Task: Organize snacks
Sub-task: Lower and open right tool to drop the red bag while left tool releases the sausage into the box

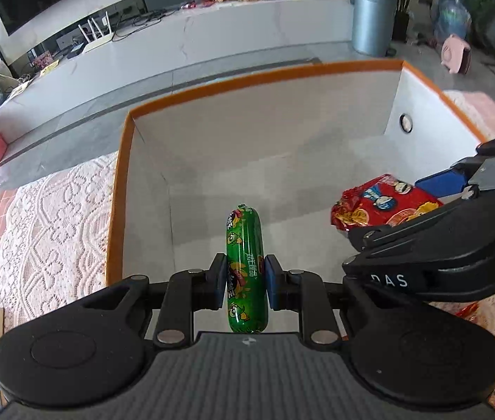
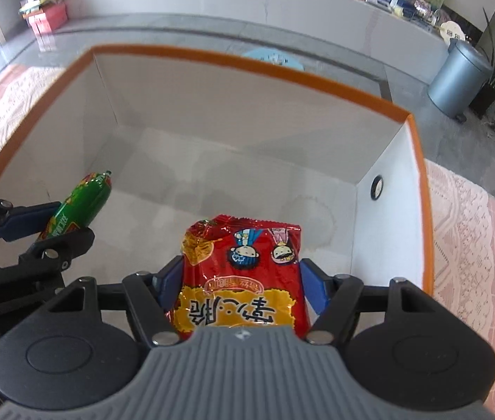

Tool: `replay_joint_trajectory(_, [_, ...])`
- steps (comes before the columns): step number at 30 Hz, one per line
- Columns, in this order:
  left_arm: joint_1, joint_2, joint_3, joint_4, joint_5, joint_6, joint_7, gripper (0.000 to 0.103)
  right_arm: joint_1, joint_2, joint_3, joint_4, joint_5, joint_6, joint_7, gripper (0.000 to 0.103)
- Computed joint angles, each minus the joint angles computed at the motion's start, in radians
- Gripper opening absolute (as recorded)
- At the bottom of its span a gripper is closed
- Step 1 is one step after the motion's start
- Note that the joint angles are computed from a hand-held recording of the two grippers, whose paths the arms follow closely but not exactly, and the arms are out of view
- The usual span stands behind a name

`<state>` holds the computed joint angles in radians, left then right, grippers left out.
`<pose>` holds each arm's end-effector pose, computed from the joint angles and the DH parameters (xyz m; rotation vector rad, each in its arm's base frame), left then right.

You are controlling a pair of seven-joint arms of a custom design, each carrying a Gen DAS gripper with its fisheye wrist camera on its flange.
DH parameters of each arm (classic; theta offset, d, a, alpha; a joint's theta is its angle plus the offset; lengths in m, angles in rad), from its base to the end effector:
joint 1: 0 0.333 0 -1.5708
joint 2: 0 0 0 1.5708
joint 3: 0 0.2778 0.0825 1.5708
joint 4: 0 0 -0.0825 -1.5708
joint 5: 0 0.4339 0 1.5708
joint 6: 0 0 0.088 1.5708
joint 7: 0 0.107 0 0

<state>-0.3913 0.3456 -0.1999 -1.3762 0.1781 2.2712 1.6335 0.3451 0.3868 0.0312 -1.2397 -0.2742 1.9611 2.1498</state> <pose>0.6316 -0.3913 0.5418 -1.1456 2.4600 -0.6005 0.6938 0.2505 0.5475 -1.8703 2.1637 -0.5022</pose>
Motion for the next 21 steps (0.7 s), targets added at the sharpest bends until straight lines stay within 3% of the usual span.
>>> replay_joint_trajectory(4, [-0.014, 0.019, 0.007, 0.029, 0.026, -0.028, -0.024, 0.025, 0.003, 0.052, 0.0, 0.074, 0.014, -0.065, -0.008, 0.068])
replay_joint_trajectory(12, [-0.028, -0.003, 0.015, 0.022, 0.077, -0.031, -0.054, 0.03, 0.016, 0.092, -0.016, 0.142, 0.003, -0.107, -0.009, 0.071])
replay_joint_trajectory(17, [-0.029, -0.058, 0.016, -0.035, 0.121, 0.008, -0.098, 0.055, 0.028, 0.042, -0.019, 0.085, -0.032, -0.076, 0.01, 0.072])
replay_joint_trajectory(21, [-0.023, -0.105, 0.011, -0.081, 0.158, 0.042, -0.138, 0.069, 0.04, -0.019, -0.022, 0.025, -0.095, -0.043, 0.038, 0.085])
